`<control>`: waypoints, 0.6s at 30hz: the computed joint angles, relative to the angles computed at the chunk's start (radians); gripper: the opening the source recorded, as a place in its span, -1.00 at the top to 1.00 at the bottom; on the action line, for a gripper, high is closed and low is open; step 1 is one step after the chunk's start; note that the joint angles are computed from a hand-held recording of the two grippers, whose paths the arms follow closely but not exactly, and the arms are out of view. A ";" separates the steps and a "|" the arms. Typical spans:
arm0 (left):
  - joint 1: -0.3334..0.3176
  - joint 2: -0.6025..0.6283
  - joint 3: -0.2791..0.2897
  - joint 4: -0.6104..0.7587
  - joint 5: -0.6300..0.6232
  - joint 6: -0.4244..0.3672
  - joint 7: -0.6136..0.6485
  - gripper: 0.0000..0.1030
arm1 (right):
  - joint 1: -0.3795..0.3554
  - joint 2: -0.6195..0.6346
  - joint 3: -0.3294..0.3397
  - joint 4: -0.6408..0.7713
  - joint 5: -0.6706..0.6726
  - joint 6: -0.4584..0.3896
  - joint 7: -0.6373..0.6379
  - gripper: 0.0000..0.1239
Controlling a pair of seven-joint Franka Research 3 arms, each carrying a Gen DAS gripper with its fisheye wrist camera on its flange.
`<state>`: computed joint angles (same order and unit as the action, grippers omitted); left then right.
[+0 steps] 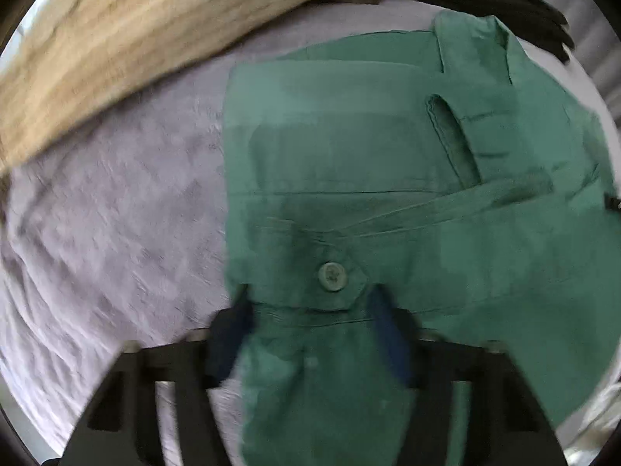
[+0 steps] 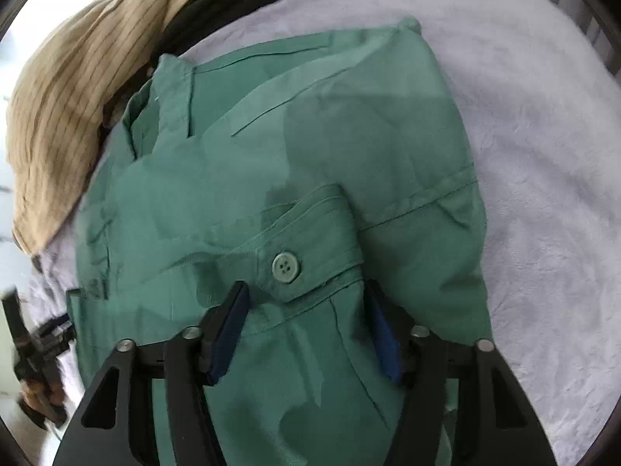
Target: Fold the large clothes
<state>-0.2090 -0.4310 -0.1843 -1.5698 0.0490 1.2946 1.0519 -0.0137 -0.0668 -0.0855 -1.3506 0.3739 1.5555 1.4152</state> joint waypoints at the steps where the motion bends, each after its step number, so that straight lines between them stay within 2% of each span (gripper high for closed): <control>1: -0.008 -0.015 0.001 -0.010 0.002 0.019 0.024 0.44 | 0.008 -0.032 0.013 -0.031 -0.053 0.023 -0.012 0.69; 2: -0.013 -0.031 -0.004 -0.010 0.019 0.029 0.045 0.64 | 0.013 -0.065 0.022 -0.064 -0.088 0.051 -0.016 0.85; 6: -0.008 -0.081 0.006 0.023 0.011 0.067 0.035 0.65 | 0.027 -0.169 0.040 -0.127 -0.167 0.126 -0.010 0.91; 9: 0.009 -0.075 0.018 0.098 -0.001 0.075 0.001 0.68 | 0.029 -0.207 0.040 -0.106 -0.193 0.171 -0.009 0.91; 14: 0.042 0.016 -0.006 0.266 0.059 0.119 -0.009 0.68 | 0.033 -0.135 0.031 0.058 -0.190 0.246 0.016 0.91; 18: 0.063 0.132 -0.023 0.398 0.143 0.197 0.064 0.68 | 0.026 0.010 0.008 0.264 -0.160 0.222 0.004 0.91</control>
